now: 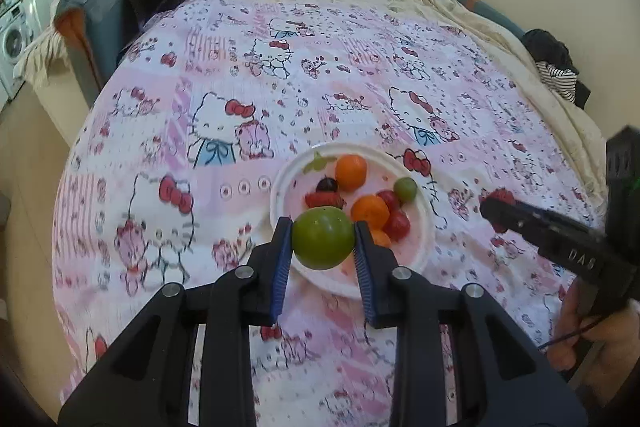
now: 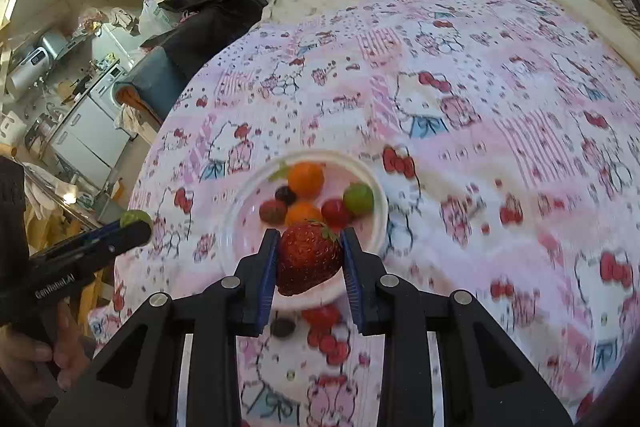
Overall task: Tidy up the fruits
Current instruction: 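Lift the green tomato with the left gripper while the right gripper carries the strawberry toward the plate, then lower the green tomato onto the plate with the left gripper while the right gripper places the strawberry there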
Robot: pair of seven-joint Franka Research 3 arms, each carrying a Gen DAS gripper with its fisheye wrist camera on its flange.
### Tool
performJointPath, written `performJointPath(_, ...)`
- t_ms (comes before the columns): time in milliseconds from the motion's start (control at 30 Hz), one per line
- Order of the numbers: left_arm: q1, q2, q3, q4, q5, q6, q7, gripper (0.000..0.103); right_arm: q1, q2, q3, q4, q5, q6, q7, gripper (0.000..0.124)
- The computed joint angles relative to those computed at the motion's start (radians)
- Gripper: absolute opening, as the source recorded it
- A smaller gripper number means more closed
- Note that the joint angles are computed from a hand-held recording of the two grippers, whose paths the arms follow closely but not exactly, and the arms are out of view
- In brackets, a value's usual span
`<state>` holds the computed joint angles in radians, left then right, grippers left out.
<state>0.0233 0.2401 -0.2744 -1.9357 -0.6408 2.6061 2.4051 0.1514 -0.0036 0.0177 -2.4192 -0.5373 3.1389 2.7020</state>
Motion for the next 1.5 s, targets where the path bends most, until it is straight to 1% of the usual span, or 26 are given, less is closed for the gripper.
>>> performJointPath(33,-0.012,0.022,0.005,0.024,0.028,-0.002,-0.024,0.026,0.000,0.008,0.000,0.005,0.050,0.004,-0.051,0.032)
performJointPath(100,-0.026,0.057,0.004,0.056,0.076,0.005,-0.048,0.026,-0.003,0.042,0.009,0.024,0.203,0.017,-0.203,0.032)
performJointPath(167,-0.033,0.083,-0.003,0.075,0.121,0.018,-0.065,0.026,-0.019,0.081,0.032,0.057,0.318,0.009,-0.325,0.032)
performJointPath(267,-0.038,0.129,-0.014,0.106,0.191,0.034,-0.095,0.026,-0.072,0.140,0.098,0.099,0.477,-0.005,-0.486,0.032)
performJointPath(300,-0.042,0.143,-0.015,0.114,0.217,0.039,-0.110,0.026,-0.081,0.156,0.110,0.110,0.513,-0.010,-0.518,0.032)
performJointPath(367,-0.048,0.172,-0.016,0.130,0.271,0.046,-0.147,0.026,-0.121,0.190,0.158,0.132,0.601,-0.016,-0.598,0.032)
performJointPath(467,-0.056,0.215,-0.018,0.163,0.342,0.032,-0.207,0.026,-0.164,0.226,0.215,0.159,0.701,-0.029,-0.694,0.032)
performJointPath(533,-0.055,0.231,-0.023,0.172,0.376,0.036,-0.233,0.026,-0.197,0.242,0.258,0.169,0.770,-0.032,-0.756,0.032)
performJointPath(600,-0.051,0.240,-0.031,0.172,0.402,0.043,-0.249,0.026,-0.210,0.253,0.277,0.177,0.820,-0.036,-0.798,0.032)
performJointPath(667,-0.051,0.248,-0.035,0.172,0.430,0.048,-0.264,0.026,-0.245,0.264,0.320,0.183,0.893,-0.040,-0.853,0.032)
performJointPath(800,-0.049,0.268,-0.039,0.183,0.471,0.048,-0.294,0.026,-0.241,0.279,0.324,0.198,0.972,-0.058,-0.915,0.032)
performJointPath(867,-0.045,0.276,-0.041,0.190,0.481,0.038,-0.309,0.026,-0.271,0.290,0.363,0.207,1.045,-0.067,-0.975,0.032)
performJointPath(1000,-0.046,0.283,-0.037,0.189,0.510,0.050,-0.335,0.026,-0.224,0.297,0.318,0.218,1.087,-0.088,-1.002,0.032)
performJointPath(1133,-0.042,0.295,-0.042,0.204,0.523,0.031,-0.351,0.026,-0.180,0.306,0.276,0.235,1.135,-0.113,-1.037,0.033)
performJointPath(1233,-0.039,0.297,-0.047,0.205,0.526,0.035,-0.351,0.027,-0.147,0.310,0.243,0.246,1.172,-0.130,-1.065,0.034)
performJointPath(1433,-0.047,0.305,-0.041,0.219,0.548,0.001,-0.364,0.027,-0.084,0.305,0.183,0.252,1.252,-0.137,-1.119,0.035)
performJointPath(1500,-0.049,0.302,-0.039,0.213,0.554,0.004,-0.363,0.027,-0.085,0.304,0.185,0.257,1.304,-0.143,-1.154,0.037)
